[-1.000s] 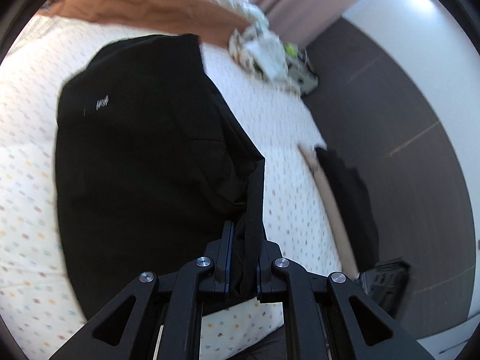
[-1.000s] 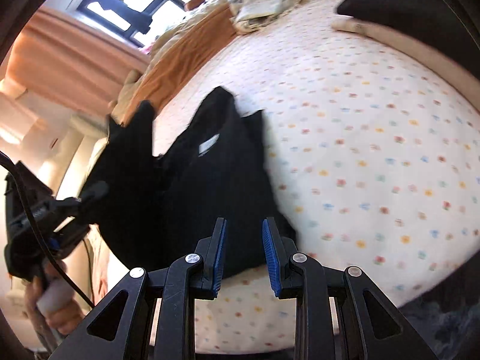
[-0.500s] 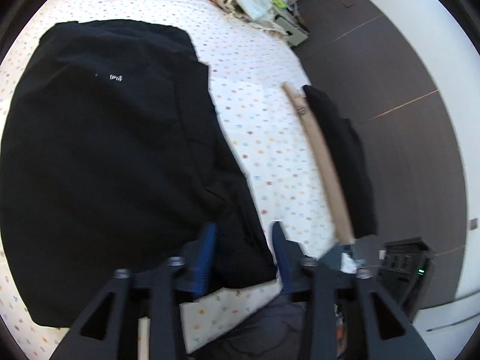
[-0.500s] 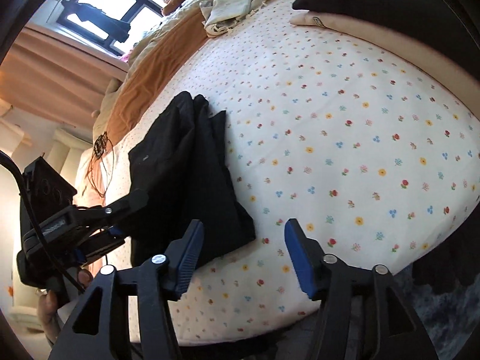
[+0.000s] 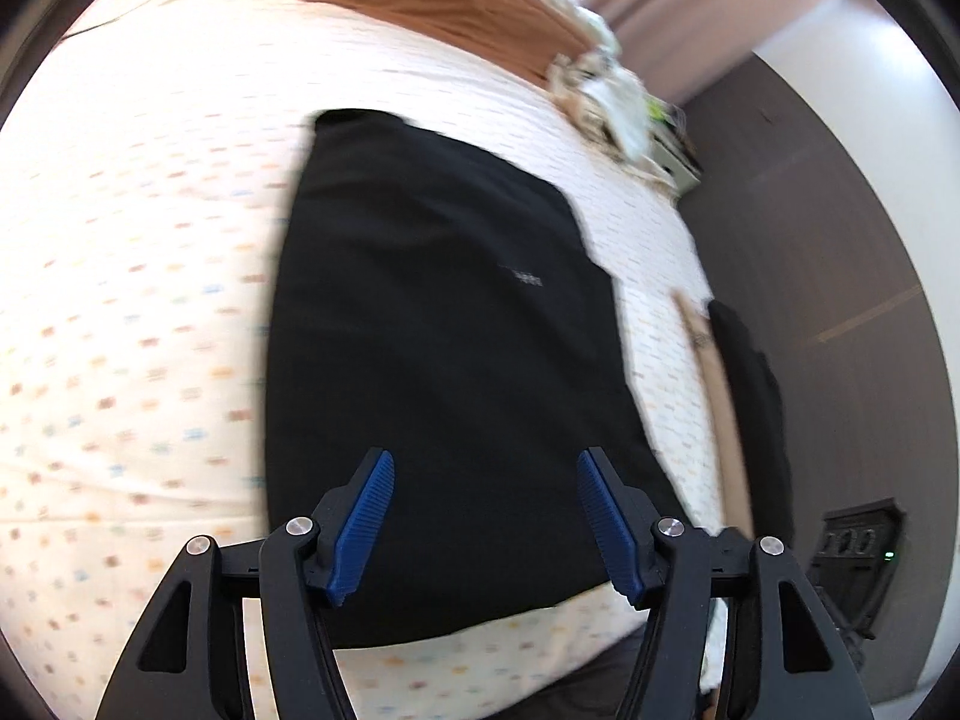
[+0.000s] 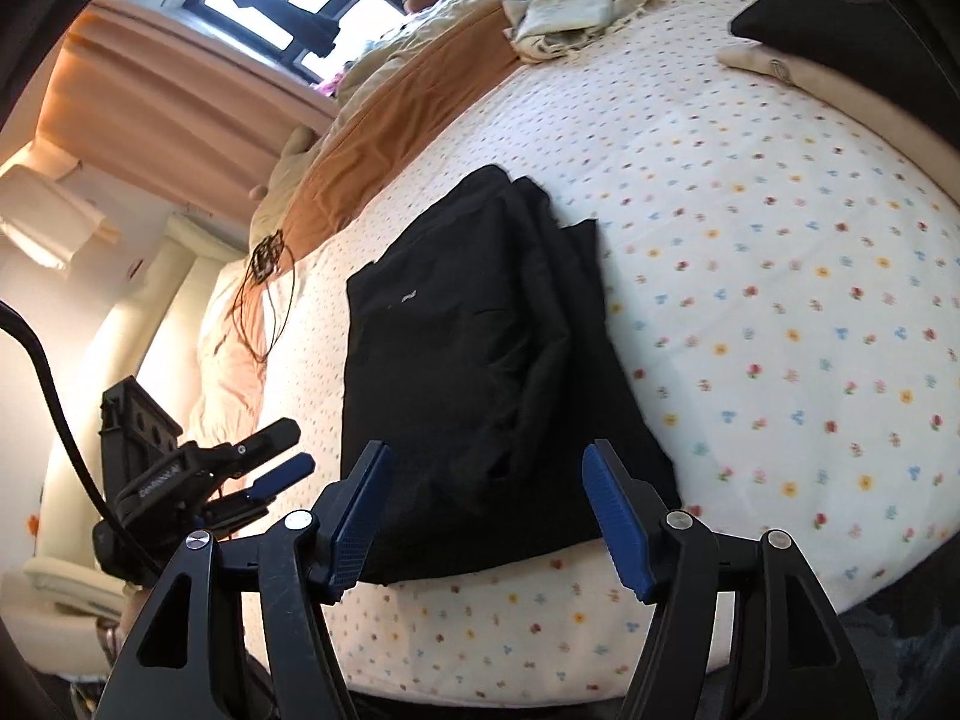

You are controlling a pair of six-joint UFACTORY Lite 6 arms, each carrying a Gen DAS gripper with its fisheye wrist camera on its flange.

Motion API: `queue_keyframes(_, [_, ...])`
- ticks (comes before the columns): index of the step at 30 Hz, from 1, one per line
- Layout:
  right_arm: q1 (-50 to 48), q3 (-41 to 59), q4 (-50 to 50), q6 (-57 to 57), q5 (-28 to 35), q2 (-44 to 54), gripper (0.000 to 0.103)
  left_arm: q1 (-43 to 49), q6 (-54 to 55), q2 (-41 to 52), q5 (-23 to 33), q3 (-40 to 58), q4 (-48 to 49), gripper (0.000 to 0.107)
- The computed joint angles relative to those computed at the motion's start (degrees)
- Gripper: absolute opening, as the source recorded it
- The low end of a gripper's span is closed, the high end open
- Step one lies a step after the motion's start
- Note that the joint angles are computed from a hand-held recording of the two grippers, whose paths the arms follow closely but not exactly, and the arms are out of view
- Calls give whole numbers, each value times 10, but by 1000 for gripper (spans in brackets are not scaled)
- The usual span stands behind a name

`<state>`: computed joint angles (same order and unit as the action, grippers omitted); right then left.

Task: Fold large clothes
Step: 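Lower the folded shirt onto the sheet and open both grippers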

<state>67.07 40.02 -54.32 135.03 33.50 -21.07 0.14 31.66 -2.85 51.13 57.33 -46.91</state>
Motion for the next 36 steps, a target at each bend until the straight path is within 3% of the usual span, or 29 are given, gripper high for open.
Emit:
queue_keyframes(2, [-17,12,-13,-3,-28,32,66,24,4,-7,-5,-19,9,65])
queue_keyframes(3, [-21,14,-27,10,-33,43,55,38,12,-6,-7,-27,12,65])
queue_keyframes(4, [-26,15,-30,11,-38,52,39,48,15,-6,-12,-37,18,65])
queue_keyframes(5, [-31,19,-15,-4,-40,60,12,53,18,-4,-17,-44,22,65])
queue_keyframes(9, [-16,-24,-81,57,-31,10,10,107,52,25,-10,-52,45,65])
queue_keyframes(15, [39,-115,-149,189,7,-79,9,110,88,38,-14,-82,33,65])
queue_keyframes(23, [25,-225,-174,316,-58,-111,8,68,96,33,-32,-111,27,65])
queue_keyframes(26, [24,-235,-143,313,-69,-106,8,57,102,26,-37,-130,24,65])
queue_keyframes(31, [43,-190,-2,160,-25,-85,9,27,85,35,-59,-120,30,65])
queue_keyframes(32, [46,-182,23,130,-8,-94,10,24,80,35,-61,-114,35,65])
queue_keyframes(34, [42,-179,48,94,12,-122,22,27,78,46,-66,-93,40,65])
queue_keyframes(36, [32,-174,59,59,38,-148,42,30,83,53,-76,-82,36,65])
